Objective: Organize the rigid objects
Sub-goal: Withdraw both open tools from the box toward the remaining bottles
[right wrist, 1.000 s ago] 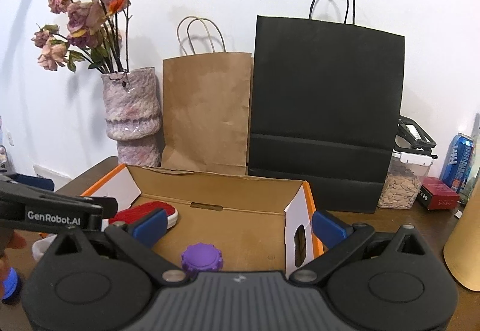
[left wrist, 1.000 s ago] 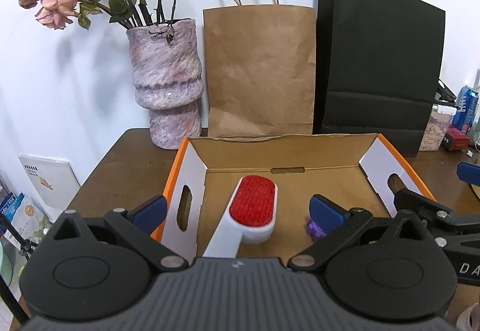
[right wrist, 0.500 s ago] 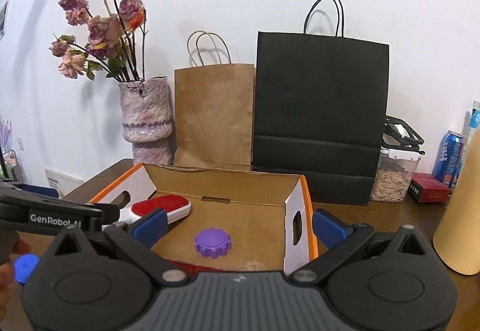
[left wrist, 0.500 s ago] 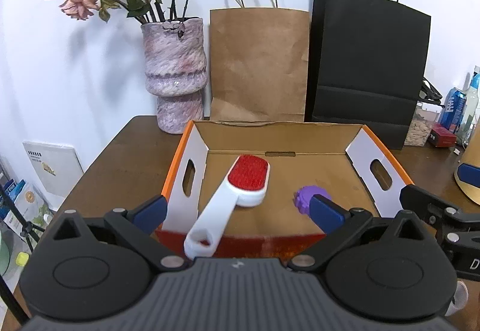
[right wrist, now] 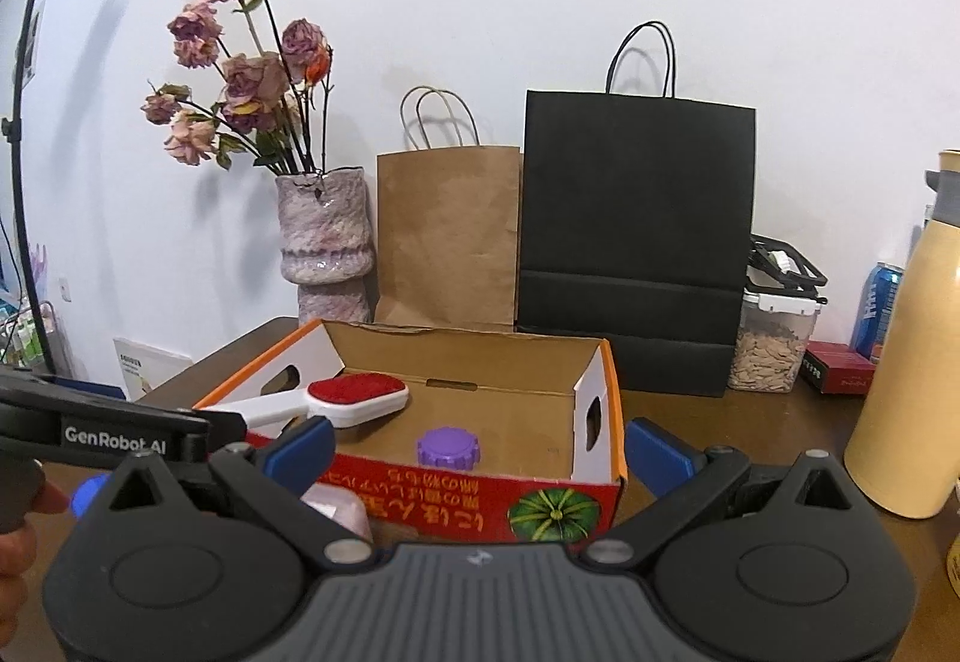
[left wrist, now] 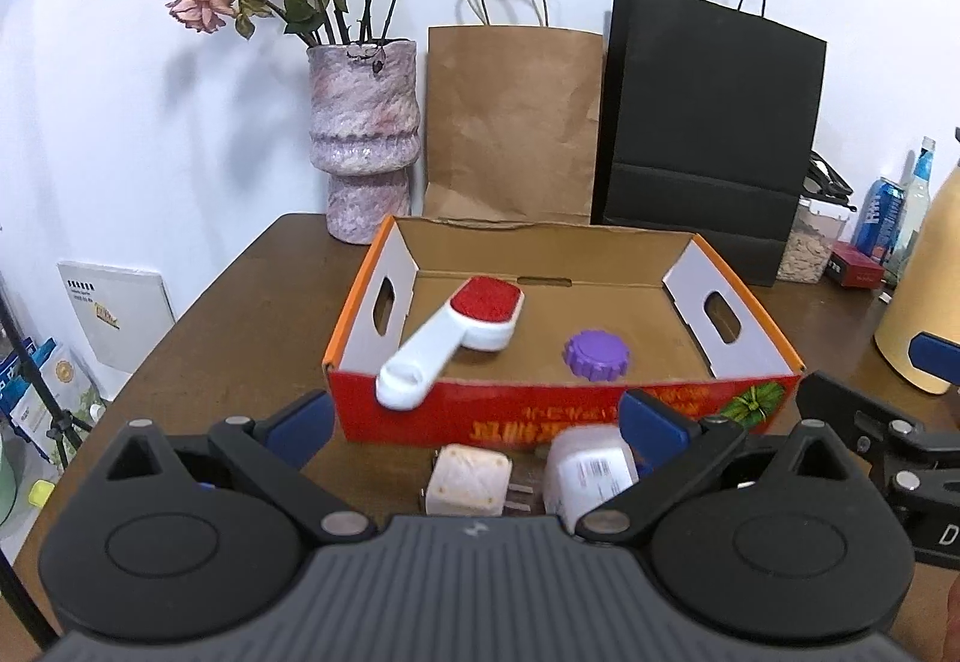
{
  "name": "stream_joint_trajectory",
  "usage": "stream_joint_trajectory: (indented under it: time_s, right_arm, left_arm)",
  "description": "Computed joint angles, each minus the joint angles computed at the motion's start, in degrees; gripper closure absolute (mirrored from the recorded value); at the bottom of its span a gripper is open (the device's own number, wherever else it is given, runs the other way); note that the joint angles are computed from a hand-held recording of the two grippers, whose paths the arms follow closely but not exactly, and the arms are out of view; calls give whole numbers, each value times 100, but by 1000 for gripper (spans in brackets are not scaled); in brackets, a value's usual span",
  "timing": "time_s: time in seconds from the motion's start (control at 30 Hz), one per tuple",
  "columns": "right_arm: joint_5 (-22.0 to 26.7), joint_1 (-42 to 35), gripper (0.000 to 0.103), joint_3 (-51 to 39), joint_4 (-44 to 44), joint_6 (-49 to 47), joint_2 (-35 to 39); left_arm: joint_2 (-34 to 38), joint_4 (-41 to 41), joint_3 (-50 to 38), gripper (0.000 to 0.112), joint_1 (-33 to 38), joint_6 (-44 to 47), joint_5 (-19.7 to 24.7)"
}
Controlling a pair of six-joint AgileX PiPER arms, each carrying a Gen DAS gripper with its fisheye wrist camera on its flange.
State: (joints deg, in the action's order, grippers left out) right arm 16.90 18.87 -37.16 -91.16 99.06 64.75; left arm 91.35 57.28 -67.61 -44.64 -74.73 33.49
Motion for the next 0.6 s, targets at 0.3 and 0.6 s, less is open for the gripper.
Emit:
stream_joint_trajectory:
  time_s: [0.3,0.6]
  right_arm:
    - [139,47,0,758,809,-819,-881]
    - [123,-93,0,1324,1569,-1618,-1399]
  left_arm:
    - [-323,616,670,9,-482,-983,275]
    - [-420,1217,1264,9,-770,-1891,278]
